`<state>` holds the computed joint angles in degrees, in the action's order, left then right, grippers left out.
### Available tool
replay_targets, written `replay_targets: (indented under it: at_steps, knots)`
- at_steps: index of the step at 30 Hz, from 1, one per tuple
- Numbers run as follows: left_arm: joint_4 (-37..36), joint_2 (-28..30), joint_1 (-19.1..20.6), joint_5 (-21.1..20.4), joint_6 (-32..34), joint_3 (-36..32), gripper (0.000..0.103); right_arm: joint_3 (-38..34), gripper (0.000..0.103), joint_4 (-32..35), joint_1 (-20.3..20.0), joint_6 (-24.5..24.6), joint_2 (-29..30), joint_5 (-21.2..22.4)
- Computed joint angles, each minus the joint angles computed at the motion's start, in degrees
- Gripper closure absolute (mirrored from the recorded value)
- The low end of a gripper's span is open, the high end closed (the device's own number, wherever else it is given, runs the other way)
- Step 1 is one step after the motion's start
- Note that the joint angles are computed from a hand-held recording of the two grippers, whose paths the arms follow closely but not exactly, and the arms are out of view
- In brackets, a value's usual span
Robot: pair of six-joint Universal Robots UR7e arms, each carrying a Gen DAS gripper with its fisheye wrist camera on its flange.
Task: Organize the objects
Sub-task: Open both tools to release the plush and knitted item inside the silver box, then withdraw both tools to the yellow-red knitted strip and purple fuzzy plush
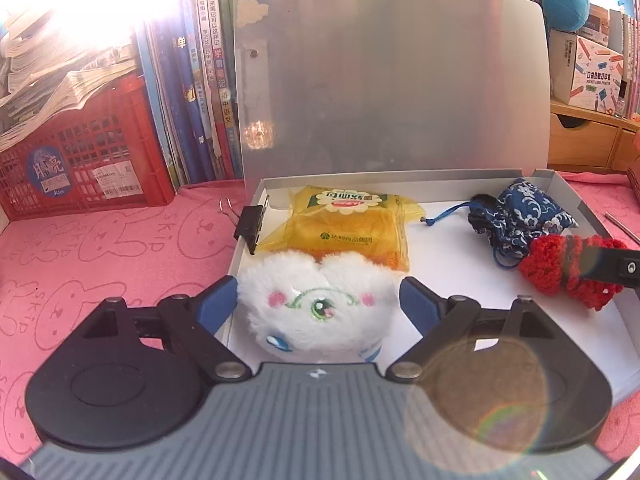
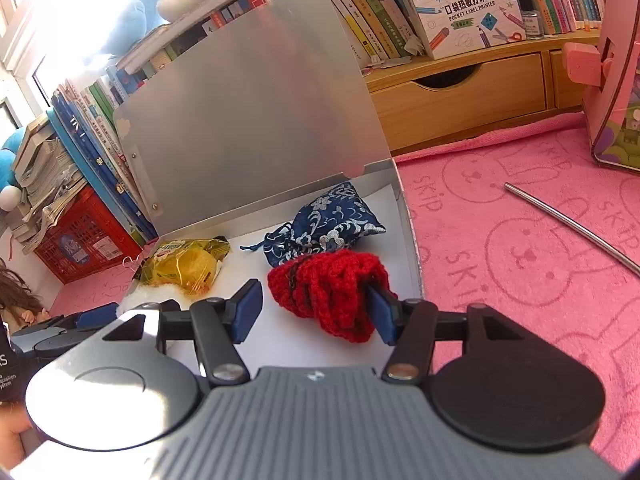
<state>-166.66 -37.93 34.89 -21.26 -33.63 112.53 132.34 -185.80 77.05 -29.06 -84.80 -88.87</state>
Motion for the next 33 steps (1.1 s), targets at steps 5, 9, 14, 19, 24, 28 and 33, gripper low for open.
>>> replay_targets:
  at_steps: [5,9,14,19,24,28,33]
  knots:
    - [0.35,-1.73,-1.52,-0.78,-1.58,2.21,0.011,2.04,0.026,0.69,0.22,-1.55,-2.85,0.75]
    - [1.82,-3.40,-3.20,-0.94,-3.13,4.12,0.010,3.77,0.021,-0.09,0.47,-3.73,-4.57,0.28]
    - [0.94,-5.63,-6.06,-1.32,-3.86,7.43,0.010,6.62,0.015,0.08,-0.17,-6.71,-8.34,2.00]
    - [-0.22,-7.61,-9.34,-1.80,-5.07,11.20,0.010,9.56,0.010,1.13,-1.18,-10.62,-13.11,4.23]
    - [0.49,-8.84,-12.88,-1.40,-6.81,14.64,0.009,12.66,0.009,2.49,-2.88,-14.16,-17.93,6.88]
    - [2.49,-10.05,-15.61,-1.22,-10.87,17.38,0.009,14.75,0.008,3.99,-4.27,-16.57,-21.25,8.67]
    - [3.39,-11.42,-18.35,-1.50,-14.74,20.39,0.009,17.47,0.006,4.45,-6.22,-19.90,-24.36,10.48]
